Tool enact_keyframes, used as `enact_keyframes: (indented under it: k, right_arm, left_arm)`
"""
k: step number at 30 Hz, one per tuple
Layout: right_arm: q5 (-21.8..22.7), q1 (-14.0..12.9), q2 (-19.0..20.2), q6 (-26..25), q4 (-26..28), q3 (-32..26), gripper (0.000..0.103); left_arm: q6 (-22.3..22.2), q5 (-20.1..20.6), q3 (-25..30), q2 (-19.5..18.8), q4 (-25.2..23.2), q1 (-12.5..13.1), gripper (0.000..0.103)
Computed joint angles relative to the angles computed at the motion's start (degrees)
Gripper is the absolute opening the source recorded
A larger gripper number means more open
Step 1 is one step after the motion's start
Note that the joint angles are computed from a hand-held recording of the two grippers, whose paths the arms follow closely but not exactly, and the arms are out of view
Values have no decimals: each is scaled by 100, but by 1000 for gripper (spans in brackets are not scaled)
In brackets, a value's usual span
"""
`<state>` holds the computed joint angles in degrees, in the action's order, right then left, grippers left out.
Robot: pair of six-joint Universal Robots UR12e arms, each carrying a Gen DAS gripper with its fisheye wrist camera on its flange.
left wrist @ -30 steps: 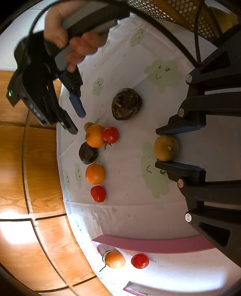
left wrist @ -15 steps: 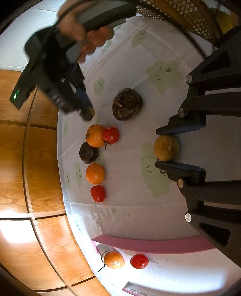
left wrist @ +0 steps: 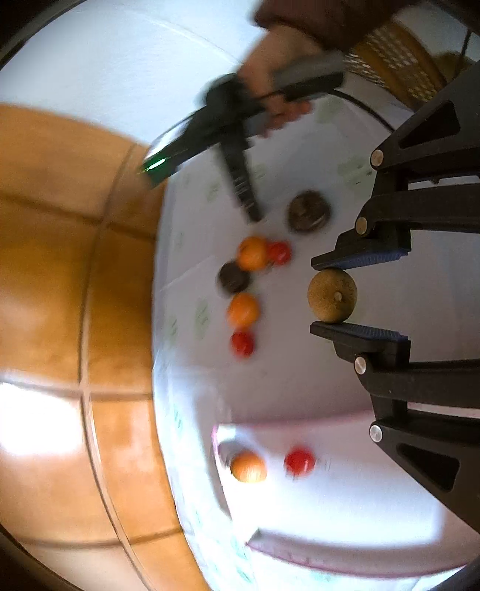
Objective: Organize fruits
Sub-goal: 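Place the pale yellow fruit in the tray with the left gripper while the right gripper holds its fruit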
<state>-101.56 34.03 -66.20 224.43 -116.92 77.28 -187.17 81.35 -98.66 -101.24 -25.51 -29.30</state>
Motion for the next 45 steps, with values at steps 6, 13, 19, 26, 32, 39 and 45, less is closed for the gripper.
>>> enact_keyframes:
  k: [6,13,19,26,32,39,45]
  right_arm:
    - [-128,46,65,-168,203,-146,24]
    - [-247,71,96,-293,294,-222,24]
    - [-278,161,231,-246,413,-426,24]
    - [-271,137,267,-313,457,-474,24]
    - [-314,150,280,-299,448,-489,24]
    - [-393,170,272,-156,387,-421,24]
    - [-567,208,257,-62,359,-391,24]
  left_arm:
    - [-578,476,116,50,-446,416,28]
    - [-684,1107,477,-268,-991,644,28]
    - [-721,1313,692,-500,-1174,696,28]
    - [-764,1428,844,-642,-1253,693,34]
    - [-1061,1731,601,-440,-1029,625,46]
    - [-1116,1933,114,-62,-607,425,50]
    - [-1009,1895,-183,181,-361,297,51]
